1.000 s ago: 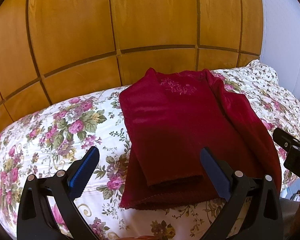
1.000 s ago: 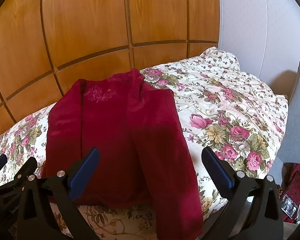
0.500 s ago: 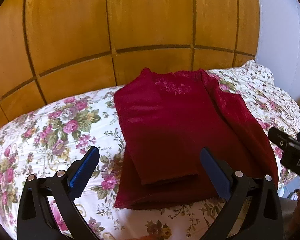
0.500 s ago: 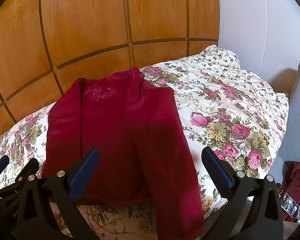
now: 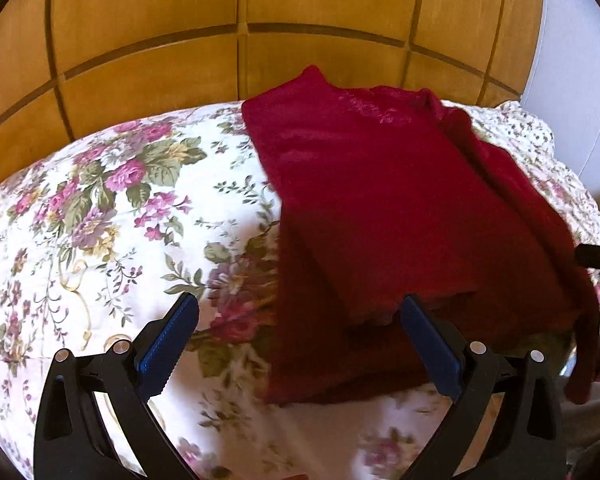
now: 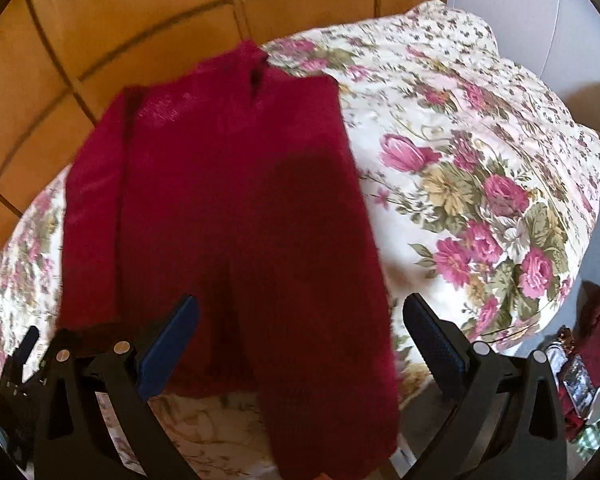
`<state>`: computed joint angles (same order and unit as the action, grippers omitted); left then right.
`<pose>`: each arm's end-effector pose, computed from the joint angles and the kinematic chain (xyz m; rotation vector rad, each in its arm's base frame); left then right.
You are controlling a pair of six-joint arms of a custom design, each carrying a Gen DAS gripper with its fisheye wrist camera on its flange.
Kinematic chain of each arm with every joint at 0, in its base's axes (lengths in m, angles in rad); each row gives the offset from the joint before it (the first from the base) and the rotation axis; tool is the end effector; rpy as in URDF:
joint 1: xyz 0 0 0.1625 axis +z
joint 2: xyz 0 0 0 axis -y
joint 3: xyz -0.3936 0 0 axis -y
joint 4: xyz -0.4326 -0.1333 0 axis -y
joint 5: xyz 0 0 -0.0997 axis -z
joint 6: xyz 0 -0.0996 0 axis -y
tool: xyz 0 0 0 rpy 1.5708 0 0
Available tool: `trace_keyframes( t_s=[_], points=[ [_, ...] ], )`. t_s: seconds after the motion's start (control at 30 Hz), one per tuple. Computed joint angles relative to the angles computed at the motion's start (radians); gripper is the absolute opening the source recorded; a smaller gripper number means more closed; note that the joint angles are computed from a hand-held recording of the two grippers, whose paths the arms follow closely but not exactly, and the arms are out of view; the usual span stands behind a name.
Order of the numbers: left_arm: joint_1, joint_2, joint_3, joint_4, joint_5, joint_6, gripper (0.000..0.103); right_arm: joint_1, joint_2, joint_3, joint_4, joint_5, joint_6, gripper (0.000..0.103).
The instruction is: Fold small clothes
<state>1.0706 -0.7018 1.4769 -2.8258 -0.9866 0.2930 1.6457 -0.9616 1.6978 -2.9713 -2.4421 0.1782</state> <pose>-0.1880 -0.7365 0.0862 0.8045 2.4022 -0.6934 0.1066 -0.6577 0.2058 -0.4687 -2.1897 0.8865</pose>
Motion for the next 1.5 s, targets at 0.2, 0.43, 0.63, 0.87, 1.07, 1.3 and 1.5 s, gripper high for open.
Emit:
trace_keyframes(
  t_s=[0.2, 0.43, 0.63, 0.87, 1.07, 1.3, 1.5],
  points=[
    [0.033, 0.006, -0.028, 0.070, -0.072, -0.031, 0.100, -0.054, -0.076, 0.055, 0.128, 0.125, 0.142, 0.101],
    [0.054, 0.012, -0.044, 0.099, -0.124, -0.058, 0.100, -0.108, -0.133, 0.098, 0.255, 0.267, 0.169, 0.065],
    [0.056, 0.011, -0.031, 0.065, -0.131, -0.042, 0.100, -0.096, -0.163, 0.087, 0.190, 0.224, 0.029, 0.022],
    [0.057, 0.014, -0.029, 0.052, -0.130, -0.035, 0.100, -0.112, -0.178, 0.025, 0.064, 0.151, -0.050, 0.015],
    [0.055, 0.019, -0.032, 0.049, -0.118, -0.028, 0.100, -0.189, -0.205, -0.040, -0.078, 0.100, -0.040, 0.013],
    [0.055, 0.018, -0.032, 0.052, -0.119, -0.032, 0.100, -0.296, -0.295, 0.021, -0.046, 0.004, 0.229, 0.072],
    [0.061, 0.002, -0.037, 0.036, -0.168, -0.056, 0.100, -0.238, -0.341, 0.087, -0.104, 0.032, 0.192, 0.085]
  ],
)
